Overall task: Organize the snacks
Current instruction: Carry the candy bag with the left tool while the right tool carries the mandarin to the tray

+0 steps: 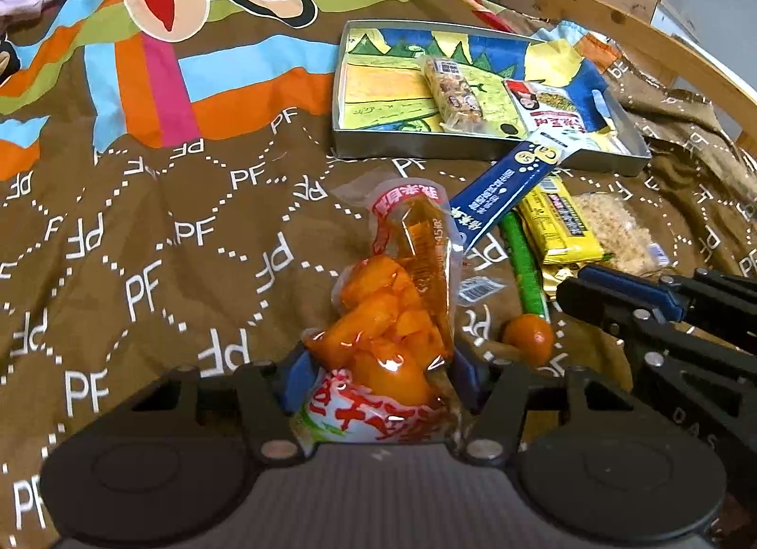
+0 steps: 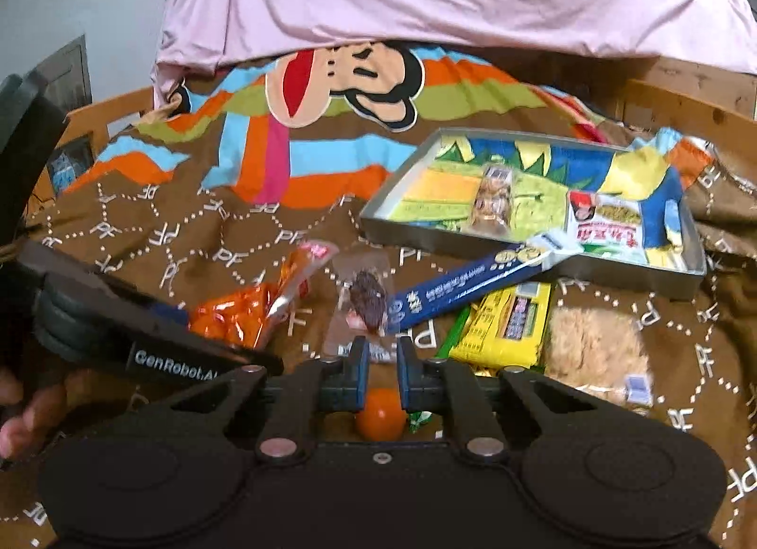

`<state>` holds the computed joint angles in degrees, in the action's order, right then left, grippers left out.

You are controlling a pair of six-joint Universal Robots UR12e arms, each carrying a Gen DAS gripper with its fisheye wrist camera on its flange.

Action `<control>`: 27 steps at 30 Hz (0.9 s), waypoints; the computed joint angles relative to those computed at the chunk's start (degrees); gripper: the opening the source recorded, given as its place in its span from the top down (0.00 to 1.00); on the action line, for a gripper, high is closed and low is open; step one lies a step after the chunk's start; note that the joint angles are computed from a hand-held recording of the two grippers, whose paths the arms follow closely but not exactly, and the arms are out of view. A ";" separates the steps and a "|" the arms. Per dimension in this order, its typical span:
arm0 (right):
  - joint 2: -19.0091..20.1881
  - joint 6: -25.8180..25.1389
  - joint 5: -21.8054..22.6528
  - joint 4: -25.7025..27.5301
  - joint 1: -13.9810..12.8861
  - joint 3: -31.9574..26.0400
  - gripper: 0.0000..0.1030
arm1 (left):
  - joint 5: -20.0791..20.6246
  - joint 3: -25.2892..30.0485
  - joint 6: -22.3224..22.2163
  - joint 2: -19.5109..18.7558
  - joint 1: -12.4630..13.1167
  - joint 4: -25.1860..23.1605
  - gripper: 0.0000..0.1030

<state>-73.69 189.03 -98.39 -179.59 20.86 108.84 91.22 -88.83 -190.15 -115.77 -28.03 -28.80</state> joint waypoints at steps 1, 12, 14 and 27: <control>-0.16 0.19 0.27 0.60 -0.09 0.00 0.86 | 0.34 0.08 -0.19 0.05 -0.12 -0.33 0.39; 0.06 6.05 5.73 5.18 -2.22 1.31 0.54 | 0.83 0.69 -1.86 -0.51 -0.32 -3.36 0.39; 0.28 6.53 7.48 5.47 -2.57 1.22 0.54 | 1.03 0.85 -1.70 -0.69 -0.38 -3.55 0.39; 1.69 0.05 3.86 4.04 -0.68 -0.36 0.67 | -1.42 -0.39 -4.93 0.17 0.33 -1.14 0.40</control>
